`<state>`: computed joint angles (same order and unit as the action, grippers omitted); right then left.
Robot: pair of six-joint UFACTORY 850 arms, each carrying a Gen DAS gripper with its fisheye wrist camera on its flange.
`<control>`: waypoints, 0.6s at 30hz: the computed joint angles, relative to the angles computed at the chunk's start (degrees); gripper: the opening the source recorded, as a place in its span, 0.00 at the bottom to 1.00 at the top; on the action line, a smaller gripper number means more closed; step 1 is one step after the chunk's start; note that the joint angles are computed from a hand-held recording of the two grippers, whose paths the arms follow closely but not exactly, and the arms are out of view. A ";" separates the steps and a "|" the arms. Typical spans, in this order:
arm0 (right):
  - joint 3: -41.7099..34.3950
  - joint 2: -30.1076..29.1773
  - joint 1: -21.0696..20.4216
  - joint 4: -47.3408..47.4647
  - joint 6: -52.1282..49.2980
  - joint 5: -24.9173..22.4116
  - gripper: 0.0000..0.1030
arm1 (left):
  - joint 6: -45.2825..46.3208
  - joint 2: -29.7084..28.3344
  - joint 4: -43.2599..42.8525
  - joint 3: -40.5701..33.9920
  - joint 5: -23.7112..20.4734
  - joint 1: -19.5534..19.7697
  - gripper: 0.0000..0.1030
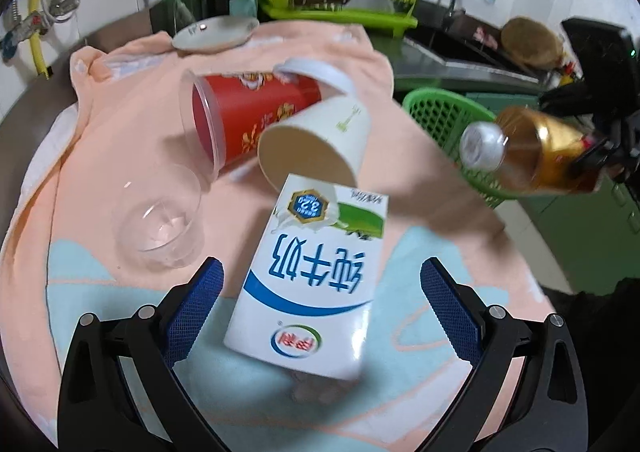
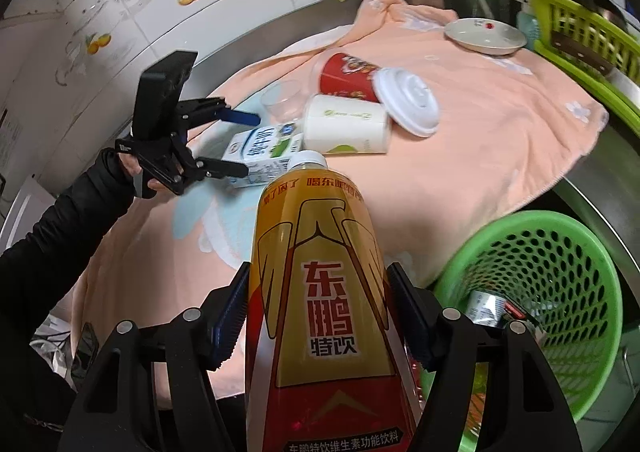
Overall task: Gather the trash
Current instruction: 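Carry the drink bottle into the green basket and open the right gripper while the left holds the carton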
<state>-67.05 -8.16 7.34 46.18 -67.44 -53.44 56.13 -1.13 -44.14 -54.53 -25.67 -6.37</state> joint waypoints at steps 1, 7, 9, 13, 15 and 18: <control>0.02 0.02 -0.44 0.00 0.20 0.18 0.63 | -1.01 -0.55 0.94 -0.35 0.07 -0.08 0.95; 0.37 0.15 -3.87 -0.47 2.78 3.48 0.63 | -4.18 -2.39 2.28 -1.34 0.30 -0.71 0.93; 0.31 -0.06 -4.86 -0.88 3.64 4.78 0.63 | -5.70 -2.29 2.68 -1.10 1.45 -1.39 0.93; 0.43 -0.76 -7.00 -2.42 5.72 8.80 0.63 | -11.30 -1.55 5.17 -0.40 4.25 -2.67 0.82; 0.32 -1.44 -7.63 -3.71 7.60 11.05 0.63 | -18.76 -1.34 10.67 -0.24 5.52 -3.41 0.76; 0.43 -2.70 -8.47 -6.42 10.46 15.18 0.63 | -25.97 -0.12 15.73 0.78 7.61 -4.41 0.72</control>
